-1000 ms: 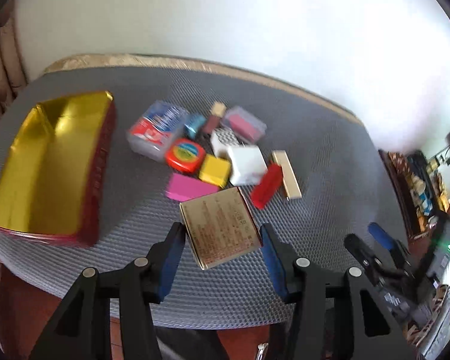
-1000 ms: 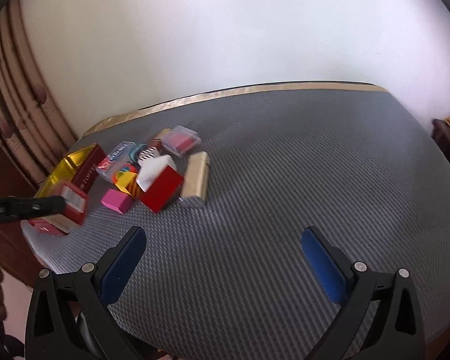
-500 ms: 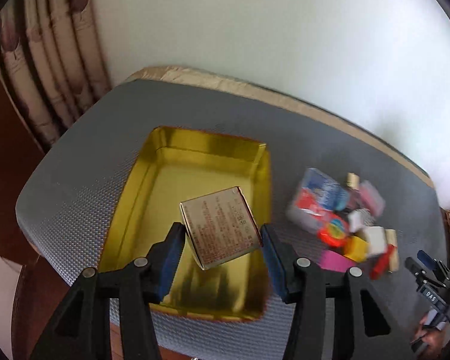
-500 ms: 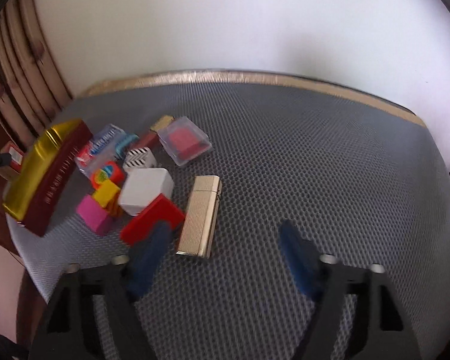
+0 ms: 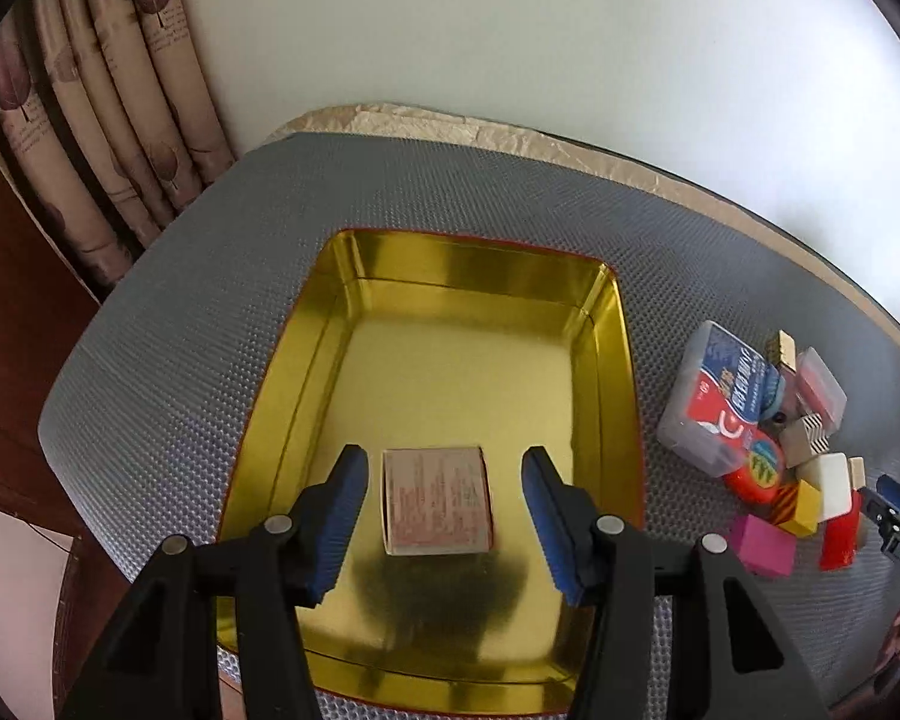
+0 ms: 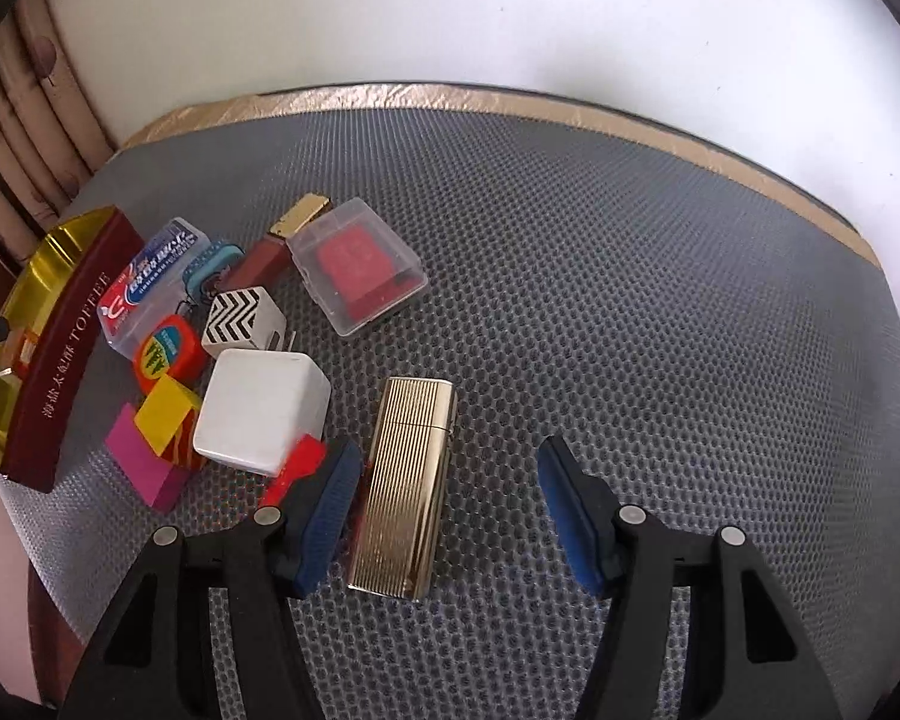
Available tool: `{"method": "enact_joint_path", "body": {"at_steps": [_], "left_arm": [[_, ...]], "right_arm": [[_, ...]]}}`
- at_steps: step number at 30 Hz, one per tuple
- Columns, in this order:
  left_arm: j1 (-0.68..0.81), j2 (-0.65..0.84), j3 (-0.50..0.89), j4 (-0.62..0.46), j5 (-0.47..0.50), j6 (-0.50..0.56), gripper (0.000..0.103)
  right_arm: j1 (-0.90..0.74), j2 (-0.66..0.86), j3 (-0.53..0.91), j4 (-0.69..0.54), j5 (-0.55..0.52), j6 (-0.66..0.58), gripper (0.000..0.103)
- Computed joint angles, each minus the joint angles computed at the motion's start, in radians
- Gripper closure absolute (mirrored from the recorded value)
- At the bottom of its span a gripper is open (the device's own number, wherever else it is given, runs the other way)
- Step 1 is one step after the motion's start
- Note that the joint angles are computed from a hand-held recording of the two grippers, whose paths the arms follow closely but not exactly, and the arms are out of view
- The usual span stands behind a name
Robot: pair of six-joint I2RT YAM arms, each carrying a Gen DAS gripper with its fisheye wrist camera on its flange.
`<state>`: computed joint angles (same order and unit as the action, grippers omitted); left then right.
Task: Organize rigid objects
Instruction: 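Place the wooden cube in the red tin with left gripper while right grasps the gold lighter, then carry the gold lighter with the right gripper and release it into the red tin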
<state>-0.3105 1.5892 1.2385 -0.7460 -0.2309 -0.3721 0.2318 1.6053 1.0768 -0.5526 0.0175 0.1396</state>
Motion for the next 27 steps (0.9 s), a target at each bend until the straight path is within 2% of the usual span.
{"method": "enact_joint_path", "body": {"at_steps": [2, 5, 7, 9, 12, 17, 21, 24, 27], "left_arm": [[0.013, -0.016, -0.008, 0.000, 0.004, -0.019, 0.048], [0.049, -0.079, -0.040, 0.003, 0.089, -0.046, 0.048], [0.058, -0.131, -0.070, -0.012, 0.136, -0.064, 0.048], [0.052, -0.201, -0.116, -0.017, 0.153, -0.087, 0.048], [-0.007, -0.321, -0.183, -0.036, 0.076, -0.127, 0.048], [-0.119, -0.459, -0.244, -0.125, -0.098, -0.203, 0.048], [-0.161, -0.588, -0.323, -0.212, -0.222, -0.325, 0.048], [-0.160, -0.639, -0.376, -0.263, -0.269, -0.374, 0.048], [-0.112, -0.681, -0.415, -0.274, -0.251, -0.363, 0.048]], "right_arm": [[0.005, 0.030, 0.022, -0.019, 0.003, 0.009, 0.043], [0.011, 0.060, 0.042, -0.034, 0.010, 0.010, 0.044], [0.014, 0.077, 0.050, -0.042, 0.008, 0.004, 0.048], [0.026, 0.085, 0.050, -0.039, 0.030, 0.002, 0.057], [0.032, 0.077, 0.046, -0.036, 0.041, -0.005, 0.076], [0.021, 0.036, 0.019, -0.034, 0.039, -0.014, 0.076], [0.007, -0.035, 0.043, -0.095, -0.018, -0.010, 0.076], [0.046, -0.039, 0.169, -0.182, -0.055, -0.007, 0.076], [0.137, 0.023, 0.356, -0.271, -0.097, 0.020, 0.076]]}}
